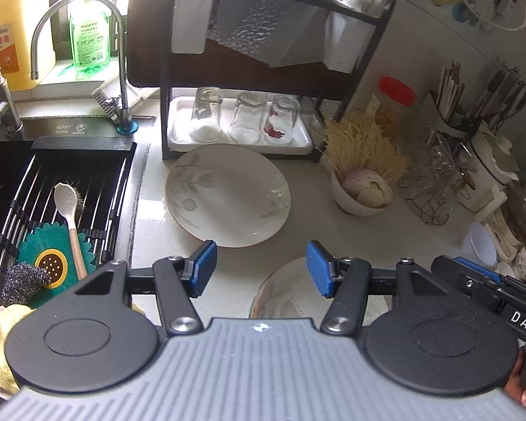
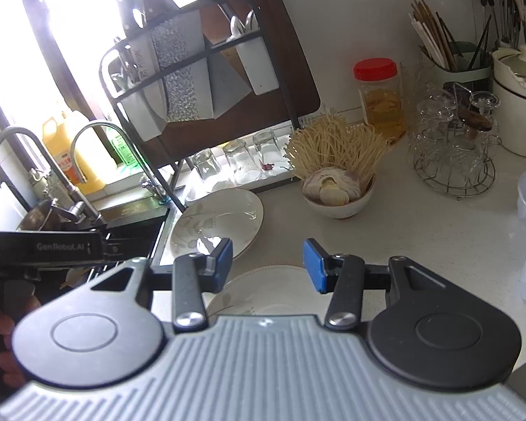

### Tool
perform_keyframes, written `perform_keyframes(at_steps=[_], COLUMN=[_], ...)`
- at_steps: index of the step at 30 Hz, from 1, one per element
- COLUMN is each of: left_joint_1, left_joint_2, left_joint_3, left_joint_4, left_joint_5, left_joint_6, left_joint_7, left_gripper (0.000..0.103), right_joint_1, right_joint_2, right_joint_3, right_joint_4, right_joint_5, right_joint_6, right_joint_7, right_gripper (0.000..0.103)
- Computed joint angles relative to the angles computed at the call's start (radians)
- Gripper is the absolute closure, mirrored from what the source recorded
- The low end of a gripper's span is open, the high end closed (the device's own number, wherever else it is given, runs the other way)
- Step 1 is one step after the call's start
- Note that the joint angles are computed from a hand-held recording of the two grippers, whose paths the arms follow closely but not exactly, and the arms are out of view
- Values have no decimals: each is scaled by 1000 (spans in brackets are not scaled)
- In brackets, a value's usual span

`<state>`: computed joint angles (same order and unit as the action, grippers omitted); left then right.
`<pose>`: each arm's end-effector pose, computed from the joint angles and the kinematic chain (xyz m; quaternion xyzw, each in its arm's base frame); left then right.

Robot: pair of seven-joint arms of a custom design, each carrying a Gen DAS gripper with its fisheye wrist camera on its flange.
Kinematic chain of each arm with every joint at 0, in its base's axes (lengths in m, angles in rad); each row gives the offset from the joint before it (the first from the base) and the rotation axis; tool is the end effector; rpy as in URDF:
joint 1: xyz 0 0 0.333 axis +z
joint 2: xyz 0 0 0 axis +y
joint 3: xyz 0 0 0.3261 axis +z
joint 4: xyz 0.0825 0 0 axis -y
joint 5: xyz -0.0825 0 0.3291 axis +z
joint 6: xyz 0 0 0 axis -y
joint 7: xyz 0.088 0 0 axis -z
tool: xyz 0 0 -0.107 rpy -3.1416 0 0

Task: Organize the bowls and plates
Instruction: 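Move both grippers to the white plate beside the dish rack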

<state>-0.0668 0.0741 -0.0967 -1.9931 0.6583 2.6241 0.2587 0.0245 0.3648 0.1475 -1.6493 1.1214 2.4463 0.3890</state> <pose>0.5543 -0.1045 0.5195 -0.8433 0.4109 -0.2499 0.2399 0.6431 0.0982 0.4840 -0.7730 0.4198 -0.0475 0.4732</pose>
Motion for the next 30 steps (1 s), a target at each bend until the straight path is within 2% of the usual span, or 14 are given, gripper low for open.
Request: perform_keyframes(at_steps=[3, 6, 13, 15, 16, 17, 25, 30], left_joint_1=[14, 24, 74, 91, 102, 109, 152, 186], left_joint_2=[8, 13, 37, 54, 66, 77, 190, 239], left_joint_3=[13, 30, 59, 67, 71, 76, 107, 113], left_joint_4=[-11, -16, -28, -32, -35, -35, -4, 6], left_joint_5=[-8, 53, 40, 8, -22, -43, -225, -347], left_joint_6=[19, 18, 60, 91, 110, 125, 204, 250], left_joint_7=[-9, -29, 24, 52, 75, 89, 284, 411], left_gripper=[41, 41, 41, 40, 40, 40, 37, 37], right_joint_1=[14, 22, 35, 42, 40, 36, 81, 127], right_joint_2=[41, 79, 186, 227, 242, 258, 422, 561], right_joint_3=[-1, 6, 31, 34, 41, 52, 79, 86], right_joint_4=[48, 91, 218, 276, 296, 314, 533, 737], right_joint_5=[-38, -81, -193, -245, -259, -264, -391, -487], right_joint_6=[0, 2, -18, -45, -51, -58, -108, -157], right_joint_7=[59, 120, 284, 349, 369, 382, 544, 654], right_gripper=[54, 54, 54, 50, 45, 35, 34, 35])
